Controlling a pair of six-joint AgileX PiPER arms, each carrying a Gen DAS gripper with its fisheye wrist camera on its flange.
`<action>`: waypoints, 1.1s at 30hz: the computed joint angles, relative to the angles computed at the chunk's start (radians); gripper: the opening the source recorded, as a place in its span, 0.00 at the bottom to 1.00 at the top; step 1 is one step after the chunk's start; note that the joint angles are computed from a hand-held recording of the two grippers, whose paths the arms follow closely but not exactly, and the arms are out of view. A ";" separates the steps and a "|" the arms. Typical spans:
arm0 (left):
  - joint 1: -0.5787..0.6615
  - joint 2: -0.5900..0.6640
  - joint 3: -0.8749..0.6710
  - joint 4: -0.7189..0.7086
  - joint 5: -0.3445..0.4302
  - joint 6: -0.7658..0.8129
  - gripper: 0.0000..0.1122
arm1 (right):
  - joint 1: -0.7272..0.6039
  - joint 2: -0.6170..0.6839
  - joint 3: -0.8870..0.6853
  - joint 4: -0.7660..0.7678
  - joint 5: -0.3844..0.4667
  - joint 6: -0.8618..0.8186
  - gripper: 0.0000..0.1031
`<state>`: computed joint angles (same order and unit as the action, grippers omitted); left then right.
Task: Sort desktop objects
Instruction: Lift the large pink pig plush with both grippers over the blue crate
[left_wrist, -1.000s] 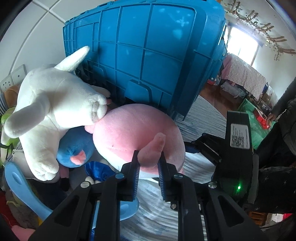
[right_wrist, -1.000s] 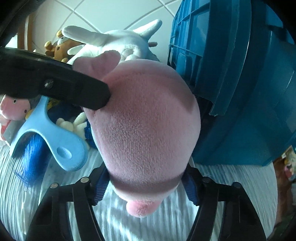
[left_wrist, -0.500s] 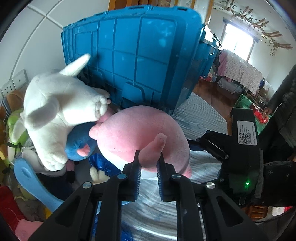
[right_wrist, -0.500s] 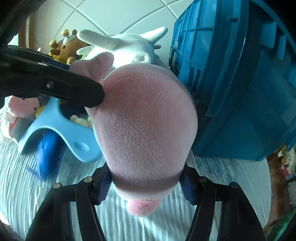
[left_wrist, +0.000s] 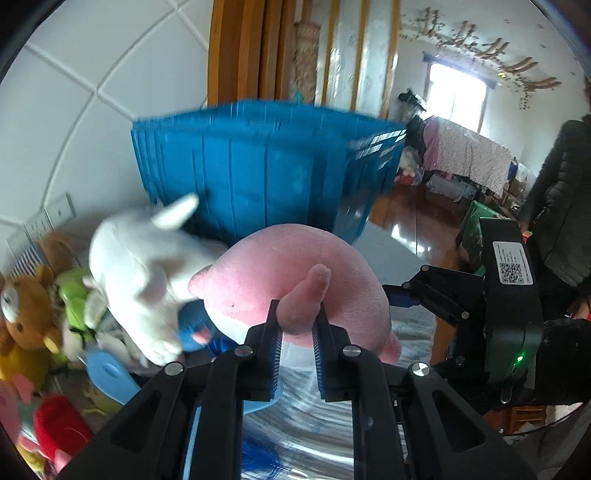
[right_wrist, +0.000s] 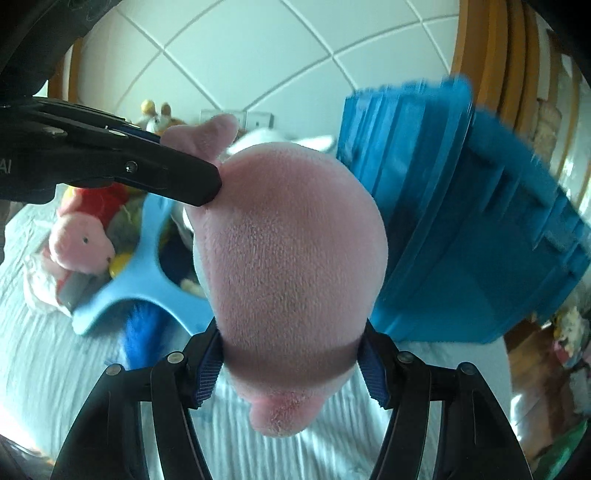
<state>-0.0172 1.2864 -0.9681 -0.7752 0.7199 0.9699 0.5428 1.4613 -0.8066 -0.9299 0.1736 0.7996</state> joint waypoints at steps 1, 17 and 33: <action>0.016 -0.023 -0.011 -0.005 0.025 0.010 0.14 | -0.001 -0.025 0.007 0.000 0.004 -0.007 0.62; 0.147 -0.078 -0.431 -0.161 0.349 0.121 0.13 | 0.285 -0.272 -0.216 -0.255 0.456 0.268 0.62; -0.205 0.524 -1.356 0.108 0.372 -0.293 0.14 | -0.131 -0.137 -0.531 0.029 0.300 -0.036 0.63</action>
